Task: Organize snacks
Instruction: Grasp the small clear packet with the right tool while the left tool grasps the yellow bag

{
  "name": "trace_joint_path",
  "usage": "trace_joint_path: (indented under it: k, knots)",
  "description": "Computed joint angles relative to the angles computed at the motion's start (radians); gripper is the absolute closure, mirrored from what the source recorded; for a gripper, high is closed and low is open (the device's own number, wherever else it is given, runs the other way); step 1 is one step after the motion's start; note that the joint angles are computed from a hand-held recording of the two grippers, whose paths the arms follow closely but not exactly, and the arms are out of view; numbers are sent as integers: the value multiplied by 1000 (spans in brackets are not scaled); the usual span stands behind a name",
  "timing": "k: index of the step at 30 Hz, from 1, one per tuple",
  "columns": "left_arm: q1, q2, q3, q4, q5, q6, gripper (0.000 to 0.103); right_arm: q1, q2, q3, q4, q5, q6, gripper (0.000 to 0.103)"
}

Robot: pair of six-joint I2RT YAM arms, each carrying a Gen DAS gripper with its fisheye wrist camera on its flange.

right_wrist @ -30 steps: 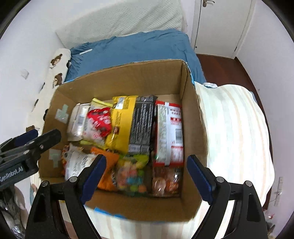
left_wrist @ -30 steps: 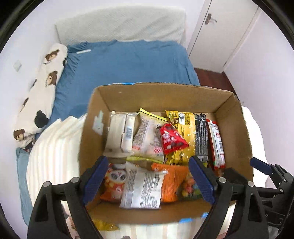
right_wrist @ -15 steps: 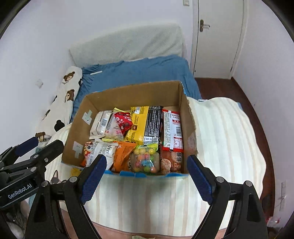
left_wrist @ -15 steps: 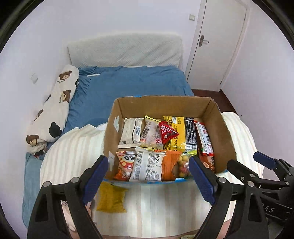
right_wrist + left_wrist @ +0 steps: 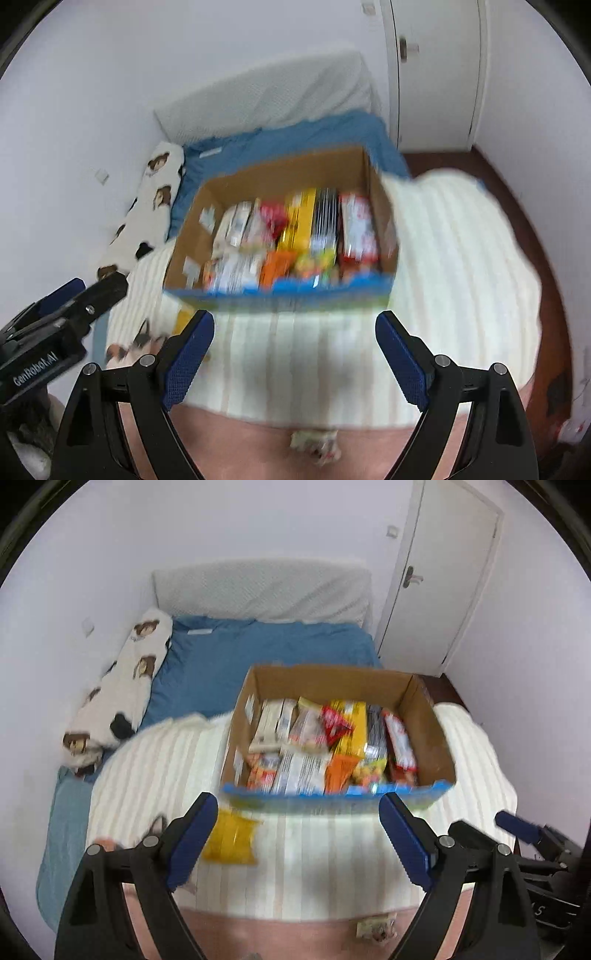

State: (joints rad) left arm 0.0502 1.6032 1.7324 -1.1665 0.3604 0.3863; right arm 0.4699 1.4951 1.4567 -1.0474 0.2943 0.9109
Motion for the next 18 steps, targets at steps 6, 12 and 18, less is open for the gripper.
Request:
trace_joint_path:
  k: [6,12,18]
  knots:
    - [61,-96,-304,75,-67,82,13,43,-85,-374,195,-199,159,12]
    - [110,-71,-484,137,-143,119,13,51,-53,-667,445,-376,305,12]
    - [148,1,-525,159,-189,122,13,107,108,-761,652,-418,354,46]
